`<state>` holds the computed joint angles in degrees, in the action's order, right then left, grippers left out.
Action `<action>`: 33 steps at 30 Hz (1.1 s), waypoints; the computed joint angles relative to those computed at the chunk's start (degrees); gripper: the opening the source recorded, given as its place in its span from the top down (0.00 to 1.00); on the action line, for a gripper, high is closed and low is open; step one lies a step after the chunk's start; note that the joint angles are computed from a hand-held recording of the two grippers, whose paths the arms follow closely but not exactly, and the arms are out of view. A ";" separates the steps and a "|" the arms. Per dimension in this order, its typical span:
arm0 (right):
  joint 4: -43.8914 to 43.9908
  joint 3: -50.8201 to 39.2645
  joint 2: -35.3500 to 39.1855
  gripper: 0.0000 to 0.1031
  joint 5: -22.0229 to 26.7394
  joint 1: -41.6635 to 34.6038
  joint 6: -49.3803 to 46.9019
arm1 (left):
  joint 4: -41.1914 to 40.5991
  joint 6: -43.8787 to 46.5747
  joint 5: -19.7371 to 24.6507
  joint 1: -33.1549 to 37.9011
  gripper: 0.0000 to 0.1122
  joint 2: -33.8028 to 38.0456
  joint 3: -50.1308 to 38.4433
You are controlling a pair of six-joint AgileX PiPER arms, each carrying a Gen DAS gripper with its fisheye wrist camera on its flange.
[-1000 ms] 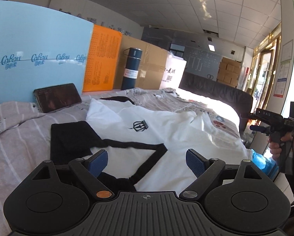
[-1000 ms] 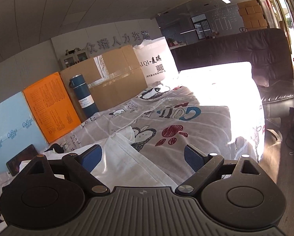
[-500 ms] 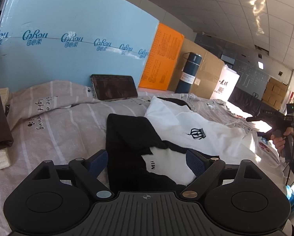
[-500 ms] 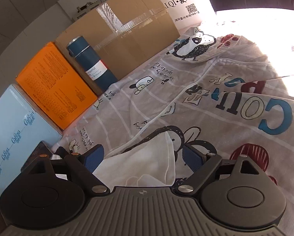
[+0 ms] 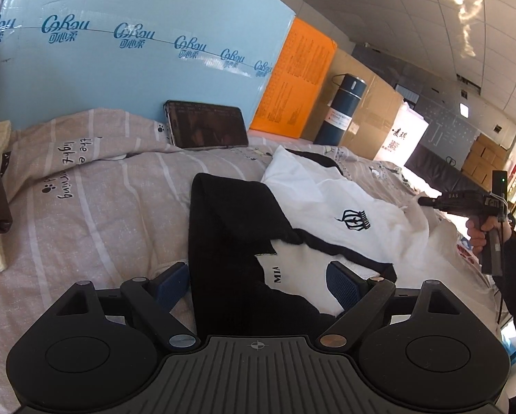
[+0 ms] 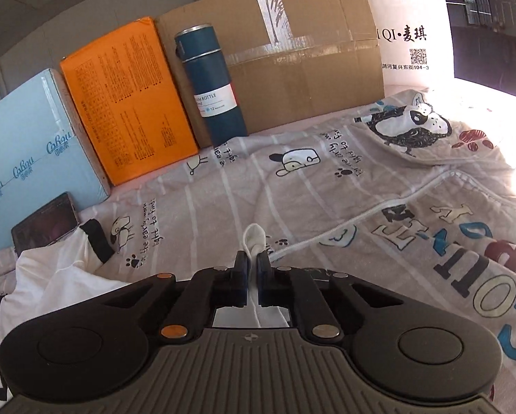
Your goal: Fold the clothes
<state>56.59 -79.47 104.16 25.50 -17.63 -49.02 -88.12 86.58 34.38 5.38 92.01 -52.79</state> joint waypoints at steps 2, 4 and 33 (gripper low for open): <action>-4.91 -2.47 1.72 0.95 -0.75 0.44 5.19 | 0.34 -0.39 0.13 0.08 0.21 0.11 -0.17; -11.01 -4.22 3.38 0.95 -1.38 1.24 10.65 | 0.61 -0.75 0.17 0.07 0.21 0.19 -0.32; 12.17 47.94 -46.99 0.23 -1.53 -17.03 -9.28 | -2.48 2.99 -0.57 -0.43 0.20 -0.96 0.98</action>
<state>68.75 -31.53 57.17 23.97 -34.66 -58.31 -90.60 89.57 33.81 4.95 91.05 -51.81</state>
